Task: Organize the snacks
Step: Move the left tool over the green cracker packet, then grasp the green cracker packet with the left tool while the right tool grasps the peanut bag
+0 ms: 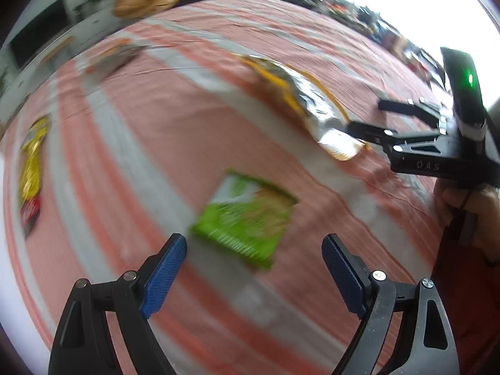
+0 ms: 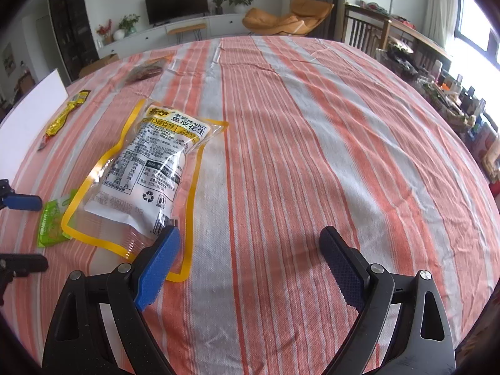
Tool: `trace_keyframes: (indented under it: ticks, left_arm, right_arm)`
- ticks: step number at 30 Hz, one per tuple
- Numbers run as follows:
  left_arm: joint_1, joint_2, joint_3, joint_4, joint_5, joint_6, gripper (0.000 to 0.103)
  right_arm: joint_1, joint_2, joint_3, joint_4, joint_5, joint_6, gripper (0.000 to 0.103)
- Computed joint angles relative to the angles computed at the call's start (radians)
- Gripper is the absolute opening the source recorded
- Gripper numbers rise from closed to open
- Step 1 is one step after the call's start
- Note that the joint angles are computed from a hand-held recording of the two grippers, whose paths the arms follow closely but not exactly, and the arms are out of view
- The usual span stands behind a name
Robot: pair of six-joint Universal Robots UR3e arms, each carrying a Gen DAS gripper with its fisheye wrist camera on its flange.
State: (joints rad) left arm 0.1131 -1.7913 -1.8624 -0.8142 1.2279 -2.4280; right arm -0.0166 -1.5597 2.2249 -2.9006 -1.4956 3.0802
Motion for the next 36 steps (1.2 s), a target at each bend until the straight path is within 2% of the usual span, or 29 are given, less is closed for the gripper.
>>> trace_keyframes:
  ticks: [2, 4, 5, 6, 7, 8, 10, 12, 13, 14, 15, 16, 17, 18, 22, 24, 26, 28, 29, 30, 31, 32, 33, 36]
  left_arm:
    - [-0.058, -0.036, 0.002, 0.094, 0.066, -0.031, 0.085]
    - [-0.046, -0.027, -0.034, 0.168, 0.043, -0.07, 0.062]
    - [-0.023, -0.014, -0.053, 0.184, 0.016, -0.092, 0.037]
    - [-0.008, -0.007, -0.069, 0.208, 0.022, -0.125, 0.018]
    - [0.013, 0.002, -0.088, 0.233, 0.028, -0.159, 0.007]
    - [0.033, 0.004, -0.094, 0.233, 0.019, -0.191, 0.002]
    - [0.091, 0.048, -0.159, 0.264, 0.008, -0.249, 0.002]
    - [0.147, 0.101, -0.231, 0.3, 0.002, -0.286, 0.002]
    - [0.198, 0.142, -0.269, 0.28, -0.045, -0.27, 0.002]
    - [0.245, 0.175, -0.291, 0.241, -0.099, -0.245, 0.011]
    - [0.263, 0.186, -0.279, 0.187, -0.115, -0.232, 0.044]
    - [0.259, 0.179, -0.251, 0.148, -0.103, -0.237, 0.066]
    - [0.253, 0.18, -0.238, 0.145, -0.088, -0.256, 0.095]
    - [0.251, 0.194, -0.254, 0.187, -0.093, -0.277, 0.097]
    - [0.184, 0.171, -0.193, 0.2, -0.118, -0.362, 0.098]
    - [0.109, 0.119, -0.153, 0.257, -0.056, -0.416, 0.098]
    - [0.021, 0.042, -0.092, 0.294, 0.043, -0.449, 0.097]
    - [-0.052, -0.027, -0.043, 0.317, 0.143, -0.471, 0.091]
    - [-0.081, -0.06, -0.026, 0.334, 0.195, -0.479, 0.083]
    - [-0.099, -0.088, -0.013, 0.344, 0.235, -0.488, 0.071]
    - [-0.089, -0.094, -0.026, 0.368, 0.217, -0.488, 0.068]
    - [-0.075, -0.086, -0.054, 0.405, 0.198, -0.495, 0.051]
    - [-0.074, -0.082, -0.066, 0.43, 0.215, -0.505, 0.05]
    - [-0.031, -0.063, -0.086, 0.425, 0.172, -0.519, 0.049]
  right_arm:
    - [-0.002, -0.002, 0.003, -0.001, 0.003, 0.0, 0.093]
    - [-0.003, -0.003, 0.003, -0.001, 0.005, -0.001, 0.093]
    - [-0.004, -0.005, 0.004, 0.0, 0.007, 0.0, 0.093]
    - [-0.009, -0.007, 0.006, 0.0, 0.013, -0.002, 0.093]
    - [-0.014, -0.01, 0.009, 0.0, 0.019, -0.004, 0.093]
    - [-0.021, -0.015, 0.014, -0.001, 0.03, -0.006, 0.093]
    - [-0.056, -0.04, 0.037, -0.004, 0.085, -0.013, 0.092]
    - [-0.144, -0.126, 0.077, 0.065, 0.219, -0.02, 0.091]
    - [-0.191, -0.18, 0.101, 0.101, 0.288, -0.024, 0.092]
    - [-0.235, -0.246, 0.13, 0.127, 0.35, -0.032, 0.092]
    - [-0.245, -0.274, 0.135, 0.135, 0.362, -0.032, 0.092]
    - [-0.243, -0.292, 0.124, 0.152, 0.359, -0.028, 0.092]
    - [-0.236, -0.288, 0.097, 0.181, 0.361, -0.028, 0.092]
    - [-0.227, -0.271, 0.06, 0.215, 0.369, -0.025, 0.092]
    - [-0.194, -0.198, -0.058, 0.298, 0.411, 0.0, 0.092]
    - [-0.179, -0.181, -0.07, 0.289, 0.404, 0.017, 0.092]
    - [-0.171, -0.16, -0.091, 0.299, 0.4, 0.028, 0.092]
    - [-0.184, -0.161, -0.105, 0.334, 0.411, 0.023, 0.092]
    - [-0.193, -0.165, -0.112, 0.352, 0.415, 0.018, 0.092]
    - [-0.199, -0.166, -0.122, 0.37, 0.412, 0.015, 0.092]
    - [-0.202, -0.164, -0.139, 0.389, 0.406, 0.012, 0.092]
    - [-0.202, -0.156, -0.165, 0.414, 0.397, 0.009, 0.092]
    - [-0.2, -0.146, -0.189, 0.437, 0.392, 0.005, 0.092]
    - [-0.147, -0.061, -0.319, 0.544, 0.369, 0.004, 0.092]
